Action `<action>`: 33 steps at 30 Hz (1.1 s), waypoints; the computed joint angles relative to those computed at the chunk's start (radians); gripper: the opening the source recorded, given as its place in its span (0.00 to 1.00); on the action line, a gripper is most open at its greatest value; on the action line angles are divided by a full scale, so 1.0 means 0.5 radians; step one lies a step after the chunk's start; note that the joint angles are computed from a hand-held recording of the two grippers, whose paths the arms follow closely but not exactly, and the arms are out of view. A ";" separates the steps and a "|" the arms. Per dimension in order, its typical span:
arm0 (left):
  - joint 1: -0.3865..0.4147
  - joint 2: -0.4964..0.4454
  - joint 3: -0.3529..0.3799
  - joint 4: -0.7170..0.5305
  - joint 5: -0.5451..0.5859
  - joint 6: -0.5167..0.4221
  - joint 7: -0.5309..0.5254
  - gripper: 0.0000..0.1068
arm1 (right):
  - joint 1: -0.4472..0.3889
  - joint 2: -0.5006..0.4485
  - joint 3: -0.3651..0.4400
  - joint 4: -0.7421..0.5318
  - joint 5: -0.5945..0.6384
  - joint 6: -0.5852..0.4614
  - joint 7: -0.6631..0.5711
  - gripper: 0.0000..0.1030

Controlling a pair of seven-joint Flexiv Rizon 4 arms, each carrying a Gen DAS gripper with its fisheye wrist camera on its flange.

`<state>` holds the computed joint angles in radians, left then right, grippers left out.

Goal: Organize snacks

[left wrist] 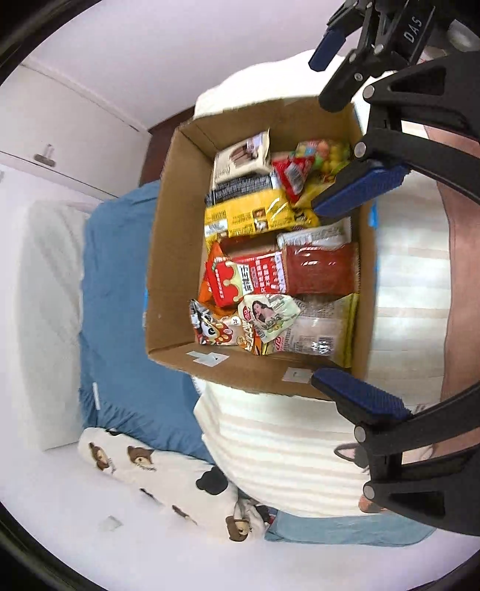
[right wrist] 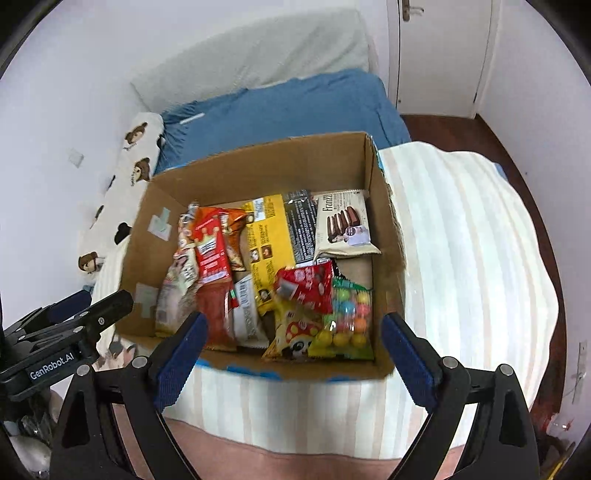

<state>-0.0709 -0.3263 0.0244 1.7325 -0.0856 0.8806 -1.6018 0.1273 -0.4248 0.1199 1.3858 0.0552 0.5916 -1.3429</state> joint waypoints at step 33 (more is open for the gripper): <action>0.053 1.378 -0.123 0.943 0.456 0.072 -0.452 0.79 | 0.100 1.472 0.047 1.135 -0.085 0.292 0.032 0.94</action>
